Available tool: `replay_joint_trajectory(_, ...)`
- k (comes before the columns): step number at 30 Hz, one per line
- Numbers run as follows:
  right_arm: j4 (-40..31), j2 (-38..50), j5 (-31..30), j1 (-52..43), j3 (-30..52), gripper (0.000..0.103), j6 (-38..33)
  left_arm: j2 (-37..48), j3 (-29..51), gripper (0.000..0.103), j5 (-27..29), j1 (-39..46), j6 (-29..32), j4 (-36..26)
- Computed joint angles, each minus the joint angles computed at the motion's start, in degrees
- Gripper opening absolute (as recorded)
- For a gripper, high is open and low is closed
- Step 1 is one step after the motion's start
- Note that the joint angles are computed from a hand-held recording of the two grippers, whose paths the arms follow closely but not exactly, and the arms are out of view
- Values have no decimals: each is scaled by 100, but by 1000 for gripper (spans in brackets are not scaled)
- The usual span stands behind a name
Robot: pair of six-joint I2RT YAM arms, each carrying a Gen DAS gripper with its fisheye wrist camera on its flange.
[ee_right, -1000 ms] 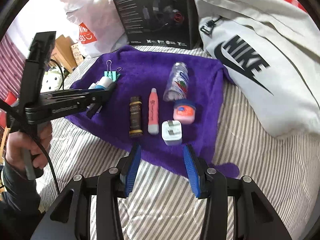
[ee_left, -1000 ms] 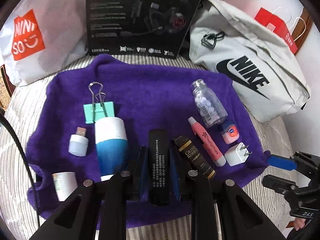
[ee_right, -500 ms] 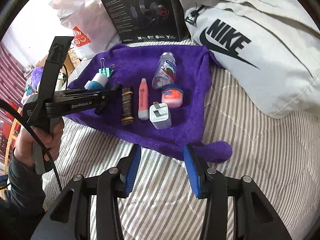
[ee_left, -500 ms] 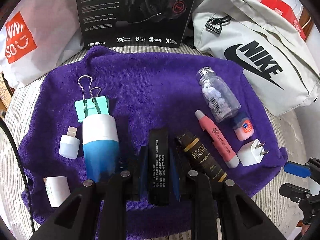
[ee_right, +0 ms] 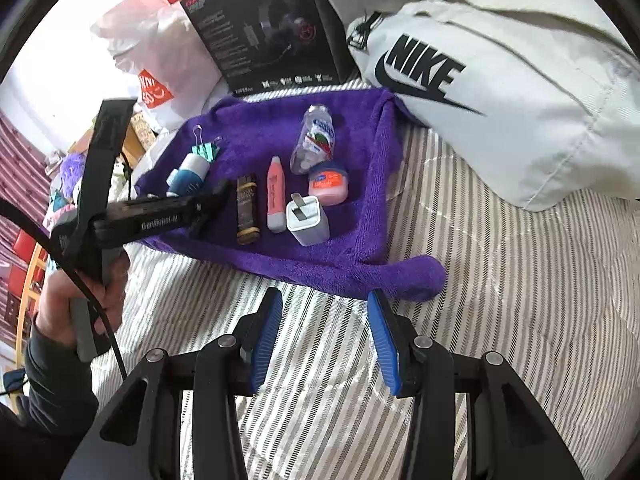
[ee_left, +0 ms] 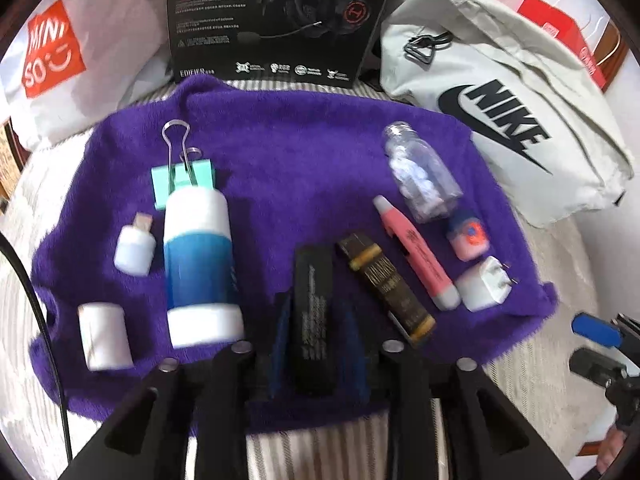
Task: Organize rigid objects
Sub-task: 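Lower the black case onto the towel beside the box and open the left gripper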
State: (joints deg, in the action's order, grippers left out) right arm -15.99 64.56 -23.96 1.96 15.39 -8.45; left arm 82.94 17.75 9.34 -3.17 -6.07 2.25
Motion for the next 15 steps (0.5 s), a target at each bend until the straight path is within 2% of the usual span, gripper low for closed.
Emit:
replay_joint_trajectory(2, -172, -338, 18, 1, -20, 50, 105, -417, -216, 30, 90, 59, -31, -106)
replay_joint_trajectory(6, -611, -1194, 247, 244, -28, 58, 501, -1563, -576, 56, 242, 169, -30, -727)
replay_joint_trajectory(7, -675, -1305, 314, 317, -14, 60, 583, -2035, -680, 63, 218, 171, -34, -997)
replay_joint_trajectory(10, -897, -1712, 750, 782, 63, 62, 1055, -3565, -815, 70, 129, 295, 76, -2184)
replay_joint_trajectory(12, -1022, -1831, 1026, 1098, 143, 71, 1380, -4243, -800, 72, 65, 375, 166, -2843)
replay_joint_trajectory(13, -1106, -1940, 1290, 1378, 189, 79, 1626, -4857, -755, 74, 41, 497, 290, -3502)
replay_joint_trajectory(15, -1242, -2190, 1840, 1910, 232, 87, 2045, -5382, -707, 81, -1, 588, 391, -4017)
